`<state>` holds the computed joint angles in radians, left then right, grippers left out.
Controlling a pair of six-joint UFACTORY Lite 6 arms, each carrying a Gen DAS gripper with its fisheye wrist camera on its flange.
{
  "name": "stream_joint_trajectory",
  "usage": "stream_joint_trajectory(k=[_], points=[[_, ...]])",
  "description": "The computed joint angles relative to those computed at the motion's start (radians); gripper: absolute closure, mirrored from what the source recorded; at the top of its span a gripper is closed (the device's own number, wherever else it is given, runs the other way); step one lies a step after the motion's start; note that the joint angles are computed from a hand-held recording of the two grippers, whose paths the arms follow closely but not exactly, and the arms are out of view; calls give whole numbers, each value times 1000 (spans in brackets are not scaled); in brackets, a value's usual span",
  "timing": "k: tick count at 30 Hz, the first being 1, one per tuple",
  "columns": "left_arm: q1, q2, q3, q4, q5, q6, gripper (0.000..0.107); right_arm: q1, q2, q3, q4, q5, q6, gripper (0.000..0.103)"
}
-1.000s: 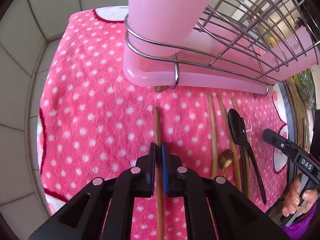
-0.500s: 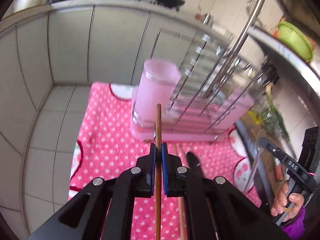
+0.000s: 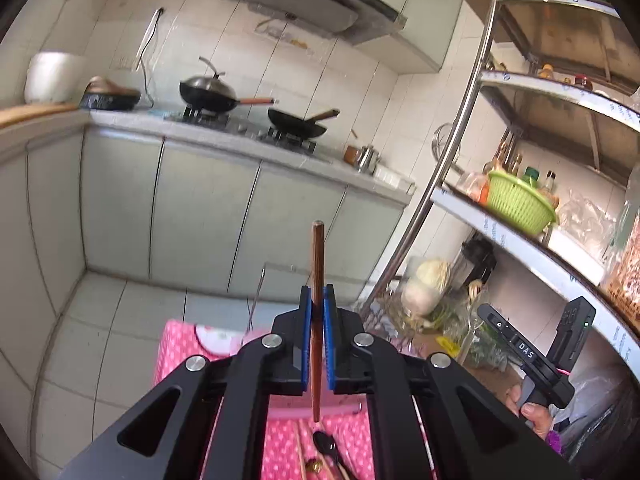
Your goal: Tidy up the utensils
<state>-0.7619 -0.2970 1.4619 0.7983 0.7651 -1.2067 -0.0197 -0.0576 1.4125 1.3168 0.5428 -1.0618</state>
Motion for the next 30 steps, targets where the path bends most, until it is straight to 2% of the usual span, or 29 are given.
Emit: stream_joint_trajectory(k=[6,10,14,16,21,25,28,30], points=[[111,211,367,-36,45,184,102,54,218,256,42,-170,-52,100],[221,299,433,-108,2,255,102,78,359,362,93,-243,-111,100],[310,355,387,-238,-54,329,102,100,440,381,139,-288,-170,100],[339,365,332,-296,-86,366,102,100,442,340,161,-276,-187,100],[398,433,257,-487,-122,487,102,100,450,270,9,-235,-9,100],[423,511,251,-578,-124,546,102,99,497,307,-201,-184,222,100],[419,521,229,-539,-155,505,102,100,499,323,-294,-162,302,99],[434,522,231,-602,-164,541,101,100,512,367,-383,-112,387,99]])
